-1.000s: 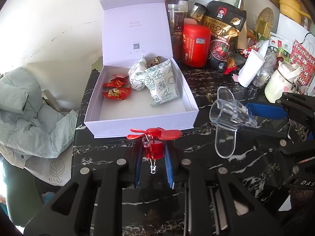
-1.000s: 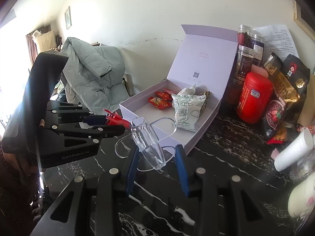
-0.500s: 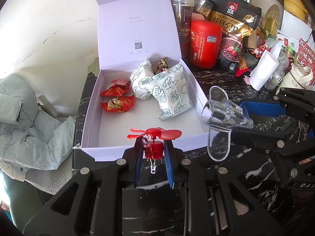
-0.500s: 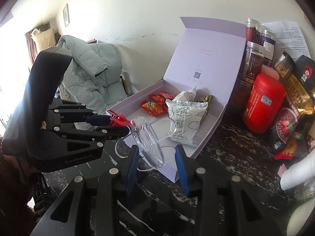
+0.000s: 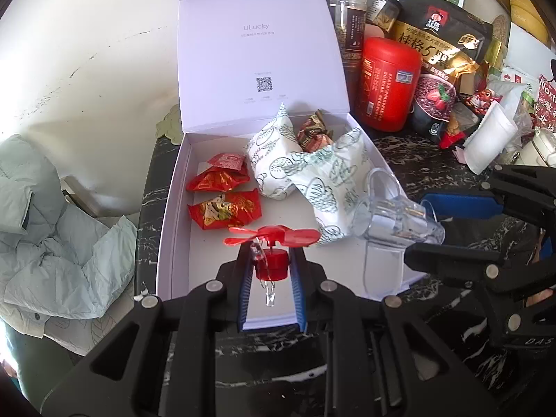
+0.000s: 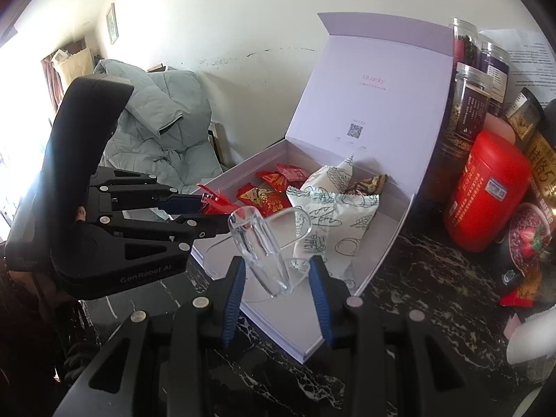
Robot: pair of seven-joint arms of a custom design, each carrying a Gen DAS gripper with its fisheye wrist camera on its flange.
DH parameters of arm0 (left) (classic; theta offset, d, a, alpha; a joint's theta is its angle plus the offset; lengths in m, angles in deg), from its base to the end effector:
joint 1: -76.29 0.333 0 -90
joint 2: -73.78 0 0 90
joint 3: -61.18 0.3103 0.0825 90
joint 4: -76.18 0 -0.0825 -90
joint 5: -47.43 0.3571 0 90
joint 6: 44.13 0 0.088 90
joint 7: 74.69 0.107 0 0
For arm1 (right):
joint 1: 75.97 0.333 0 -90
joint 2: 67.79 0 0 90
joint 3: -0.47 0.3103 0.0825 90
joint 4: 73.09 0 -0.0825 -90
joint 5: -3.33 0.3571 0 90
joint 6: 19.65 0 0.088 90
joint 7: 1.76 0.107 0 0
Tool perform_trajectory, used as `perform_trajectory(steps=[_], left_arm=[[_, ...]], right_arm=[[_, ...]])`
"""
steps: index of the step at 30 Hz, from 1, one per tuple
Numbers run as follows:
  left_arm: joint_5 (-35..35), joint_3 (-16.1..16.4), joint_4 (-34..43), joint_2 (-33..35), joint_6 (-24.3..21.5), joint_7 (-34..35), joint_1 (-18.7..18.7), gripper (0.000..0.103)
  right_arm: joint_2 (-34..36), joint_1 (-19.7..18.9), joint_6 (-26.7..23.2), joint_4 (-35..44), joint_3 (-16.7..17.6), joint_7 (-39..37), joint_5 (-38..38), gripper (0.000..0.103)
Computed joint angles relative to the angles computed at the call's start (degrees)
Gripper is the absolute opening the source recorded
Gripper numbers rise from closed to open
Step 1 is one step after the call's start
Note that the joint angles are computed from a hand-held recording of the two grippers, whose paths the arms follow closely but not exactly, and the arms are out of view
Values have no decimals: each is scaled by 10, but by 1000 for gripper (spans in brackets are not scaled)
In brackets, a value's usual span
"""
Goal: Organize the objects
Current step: 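Carry the pinwheel and clear plastic piece over the lavender box with both tools, then lower the pinwheel and clear plastic piece into the box with both tools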
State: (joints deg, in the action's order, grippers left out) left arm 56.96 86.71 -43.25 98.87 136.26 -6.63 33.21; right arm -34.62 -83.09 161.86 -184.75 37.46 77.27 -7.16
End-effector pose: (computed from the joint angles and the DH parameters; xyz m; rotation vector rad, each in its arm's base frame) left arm 0.5743 -0.2191 0.3212 -1.6471 1.9960 -0.6657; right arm 0.5804 0.2895 0.3379 -2.1376 1.0154 -0.3290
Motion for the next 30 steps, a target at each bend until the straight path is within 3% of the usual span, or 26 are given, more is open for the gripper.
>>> perform_trajectory(steps=[8, 24, 30], left_arm=[[-16, -61, 46, 29, -15, 37, 73, 19], [-32, -129, 105, 72, -42, 84, 147, 19], [-34, -149, 130, 91, -59, 95, 167, 19]], right_arm=[[38, 43, -45, 67, -33, -15, 27, 38], [78, 115, -66, 141, -97, -49, 78, 38], [97, 125, -74, 170, -105, -52, 85, 37]])
